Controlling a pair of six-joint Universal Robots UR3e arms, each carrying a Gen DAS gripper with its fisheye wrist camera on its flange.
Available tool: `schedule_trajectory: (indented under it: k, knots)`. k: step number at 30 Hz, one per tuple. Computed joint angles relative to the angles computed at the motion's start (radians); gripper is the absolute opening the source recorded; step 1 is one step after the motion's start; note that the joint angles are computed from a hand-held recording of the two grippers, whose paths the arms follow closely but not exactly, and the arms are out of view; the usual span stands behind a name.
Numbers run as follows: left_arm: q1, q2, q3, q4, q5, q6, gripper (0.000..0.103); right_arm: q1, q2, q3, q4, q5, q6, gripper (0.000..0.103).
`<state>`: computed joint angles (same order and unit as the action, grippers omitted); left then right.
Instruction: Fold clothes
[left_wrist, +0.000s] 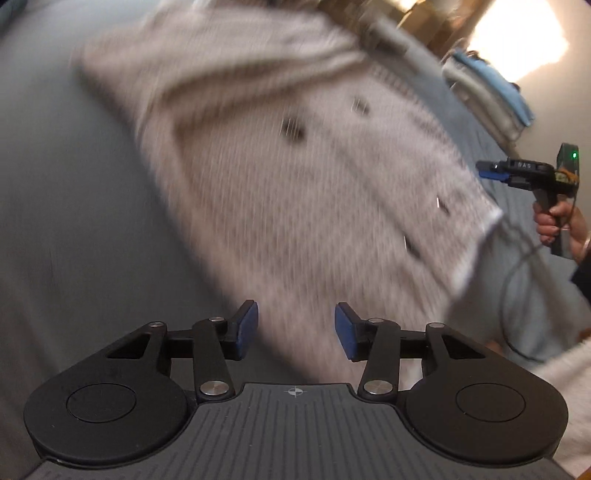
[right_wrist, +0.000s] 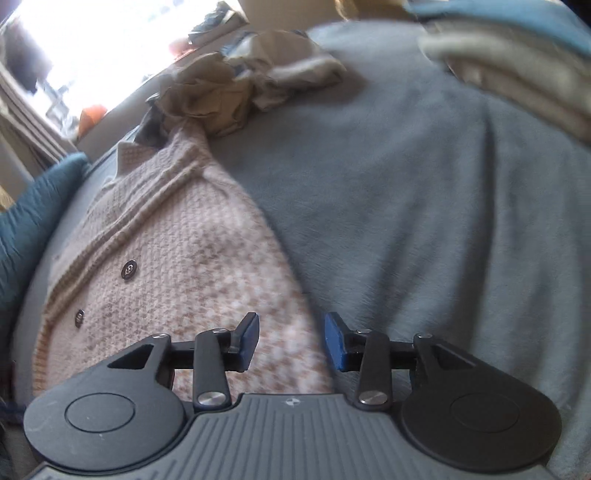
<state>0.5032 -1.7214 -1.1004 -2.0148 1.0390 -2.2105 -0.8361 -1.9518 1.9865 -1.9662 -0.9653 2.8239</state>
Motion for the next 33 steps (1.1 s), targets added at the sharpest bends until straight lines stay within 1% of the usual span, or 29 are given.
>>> schedule_trajectory:
  k: [3,5,7,9,10,13,14,16,19,21,23,24,26,27,28,31,33]
  knots:
    - [0.023,-0.027,-0.001,-0.134,0.008,0.024,0.046,-0.052,0.025,0.015,0.034,0.023,-0.010,0.042]
    - [0.019,-0.027,-0.043,-0.163,-0.006,0.022,0.046,-0.084,0.034,0.036,0.048,0.058,-0.004,0.043]
    - [0.021,-0.035,-0.087,-0.189,-0.032,0.047,0.046,-0.117,0.040,0.048,0.080,0.103,-0.006,0.044]
    - [0.014,-0.059,-0.110,-0.186,-0.028,0.013,0.047,-0.152,0.050,0.050,0.124,0.146,-0.017,0.044]
    - [0.015,-0.068,-0.122,-0.180,-0.027,-0.001,0.047,-0.179,0.054,0.047,0.170,0.171,-0.035,0.043]
    - [0.033,-0.074,-0.147,-0.185,-0.045,-0.002,0.046,-0.243,0.060,0.029,0.300,0.213,-0.084,0.043]
    - [0.039,-0.068,-0.156,-0.176,-0.051,-0.006,0.046,-0.253,0.055,0.026,0.317,0.212,-0.093,0.043]
    - [0.056,-0.039,-0.196,-0.145,-0.077,-0.010,0.046,-0.268,0.039,0.034,0.320,0.219,-0.092,0.043]
    - [0.069,-0.028,-0.243,-0.107,-0.113,-0.016,0.046,-0.267,0.041,0.050,0.262,0.224,-0.059,0.043]
    - [0.074,-0.027,-0.273,-0.084,-0.137,-0.021,0.046,-0.261,0.070,0.057,0.228,0.238,-0.037,0.043]
    - [0.081,-0.024,-0.303,-0.066,-0.162,-0.020,0.046,-0.265,0.100,0.063,0.237,0.264,-0.045,0.043]
    - [0.087,-0.017,-0.322,-0.073,-0.175,-0.001,0.045,-0.270,0.114,0.065,0.249,0.276,-0.052,0.043]
    - [0.094,-0.027,-0.326,-0.130,-0.189,0.053,0.043,-0.297,0.125,0.057,0.326,0.298,-0.086,0.043]
    - [0.089,-0.046,-0.309,-0.172,-0.185,0.078,0.040,-0.310,0.133,0.048,0.374,0.306,-0.110,0.043]
    - [0.080,-0.073,-0.282,-0.213,-0.174,0.100,0.039,-0.321,0.146,0.025,0.454,0.307,-0.161,0.043]
    - [0.029,-0.138,-0.221,-0.272,-0.153,0.126,0.039,-0.327,0.178,-0.042,0.649,0.274,-0.306,0.043]
    - [-0.005,-0.164,-0.199,-0.288,-0.142,0.136,0.039,-0.316,0.179,-0.062,0.704,0.251,-0.350,0.043]
